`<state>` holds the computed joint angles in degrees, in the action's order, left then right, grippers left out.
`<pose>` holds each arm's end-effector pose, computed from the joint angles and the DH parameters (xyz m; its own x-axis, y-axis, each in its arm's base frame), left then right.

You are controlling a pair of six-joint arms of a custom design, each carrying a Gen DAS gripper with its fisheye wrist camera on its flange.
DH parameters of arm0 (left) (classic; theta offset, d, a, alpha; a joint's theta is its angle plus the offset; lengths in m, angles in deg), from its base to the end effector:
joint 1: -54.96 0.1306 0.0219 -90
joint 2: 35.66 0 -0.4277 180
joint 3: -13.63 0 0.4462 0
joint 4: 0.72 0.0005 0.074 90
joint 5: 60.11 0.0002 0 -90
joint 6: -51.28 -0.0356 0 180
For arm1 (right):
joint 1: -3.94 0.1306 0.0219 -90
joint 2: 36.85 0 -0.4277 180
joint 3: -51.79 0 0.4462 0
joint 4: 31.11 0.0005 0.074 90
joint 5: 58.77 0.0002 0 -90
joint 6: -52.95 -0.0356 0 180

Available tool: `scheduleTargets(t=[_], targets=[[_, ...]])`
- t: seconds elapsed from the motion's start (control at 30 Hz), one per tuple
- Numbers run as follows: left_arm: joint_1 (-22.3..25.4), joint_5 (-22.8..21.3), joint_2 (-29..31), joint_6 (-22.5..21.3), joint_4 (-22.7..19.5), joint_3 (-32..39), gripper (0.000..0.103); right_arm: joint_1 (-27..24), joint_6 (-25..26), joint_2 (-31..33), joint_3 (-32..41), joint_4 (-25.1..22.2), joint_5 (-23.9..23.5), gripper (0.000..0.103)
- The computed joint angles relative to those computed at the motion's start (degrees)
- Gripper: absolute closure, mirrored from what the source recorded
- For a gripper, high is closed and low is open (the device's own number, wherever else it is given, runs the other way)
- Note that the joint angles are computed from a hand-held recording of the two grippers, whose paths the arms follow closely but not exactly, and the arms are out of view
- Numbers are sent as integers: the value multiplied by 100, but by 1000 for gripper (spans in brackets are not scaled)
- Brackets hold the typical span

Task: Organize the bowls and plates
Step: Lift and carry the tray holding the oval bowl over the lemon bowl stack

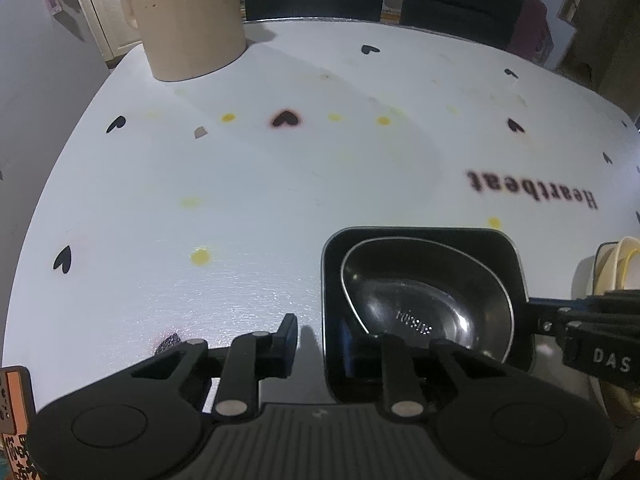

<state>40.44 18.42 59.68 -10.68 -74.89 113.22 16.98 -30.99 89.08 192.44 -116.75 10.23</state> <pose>0.5282 -0.1300 0.4872 -0.8869 -0.2462 -0.3908 -0.2689 0.9632 0.0034 0.7175 0.1787 0.4889 -0.8813 -0.3053 -0.3608 -0.4202 0.8556 0.3023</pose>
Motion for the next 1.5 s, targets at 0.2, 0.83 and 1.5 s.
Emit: scheduleTargets(t=[0.2,0.83,1.5], targets=[[49,129,44,120,14,-19,91,-36,-56,-13,-51,64,-87,95],[128,449,-34,325,248,-167,99,-92,-241,-107,-191,250,-165,97],[-47,535,-443,875,636,-291,100,-310,-358,-431,-331,539,-530,97]])
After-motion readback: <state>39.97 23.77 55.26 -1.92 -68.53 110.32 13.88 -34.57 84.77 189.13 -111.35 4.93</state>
